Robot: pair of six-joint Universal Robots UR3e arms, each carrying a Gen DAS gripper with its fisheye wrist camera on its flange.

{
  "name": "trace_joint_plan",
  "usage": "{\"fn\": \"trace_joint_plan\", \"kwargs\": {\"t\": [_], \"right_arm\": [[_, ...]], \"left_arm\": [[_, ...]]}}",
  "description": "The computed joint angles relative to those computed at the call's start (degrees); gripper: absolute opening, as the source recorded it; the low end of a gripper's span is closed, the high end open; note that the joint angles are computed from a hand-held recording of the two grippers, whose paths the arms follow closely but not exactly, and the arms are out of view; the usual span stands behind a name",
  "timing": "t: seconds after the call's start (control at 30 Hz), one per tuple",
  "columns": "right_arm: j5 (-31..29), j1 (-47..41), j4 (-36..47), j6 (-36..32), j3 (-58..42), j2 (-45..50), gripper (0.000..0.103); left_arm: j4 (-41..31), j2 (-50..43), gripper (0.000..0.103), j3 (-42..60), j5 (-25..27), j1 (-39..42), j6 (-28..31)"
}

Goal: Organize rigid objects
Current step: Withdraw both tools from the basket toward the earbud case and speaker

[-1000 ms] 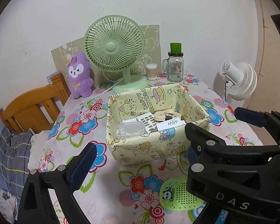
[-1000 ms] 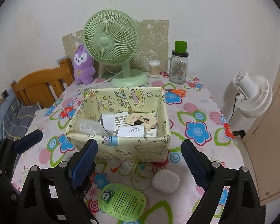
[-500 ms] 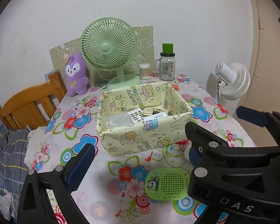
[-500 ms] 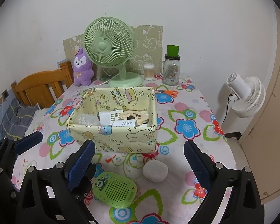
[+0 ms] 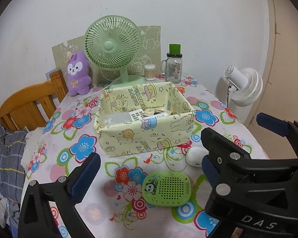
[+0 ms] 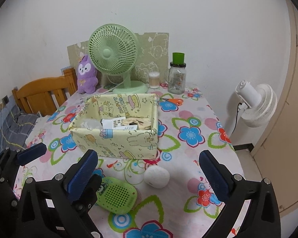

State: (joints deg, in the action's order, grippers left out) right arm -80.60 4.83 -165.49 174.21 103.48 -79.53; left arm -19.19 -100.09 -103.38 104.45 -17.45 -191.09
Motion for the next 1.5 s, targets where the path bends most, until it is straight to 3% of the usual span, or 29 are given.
{"fn": "trace_joint_plan", "kwargs": {"t": [0.6, 1.5], "right_arm": [[1.7, -3.2, -8.2, -1.8, 7.2, 1.8, 0.103], [-0.9, -3.8, -9.9, -0.5, 4.2, 14.4, 0.103]], "left_arm": [[3.8, -5.0, 0.103, -1.1, -1.9, -1.0, -1.3], [7.5, -15.6, 0.103, -0.4, -7.3, 1.4, -0.1]]}}
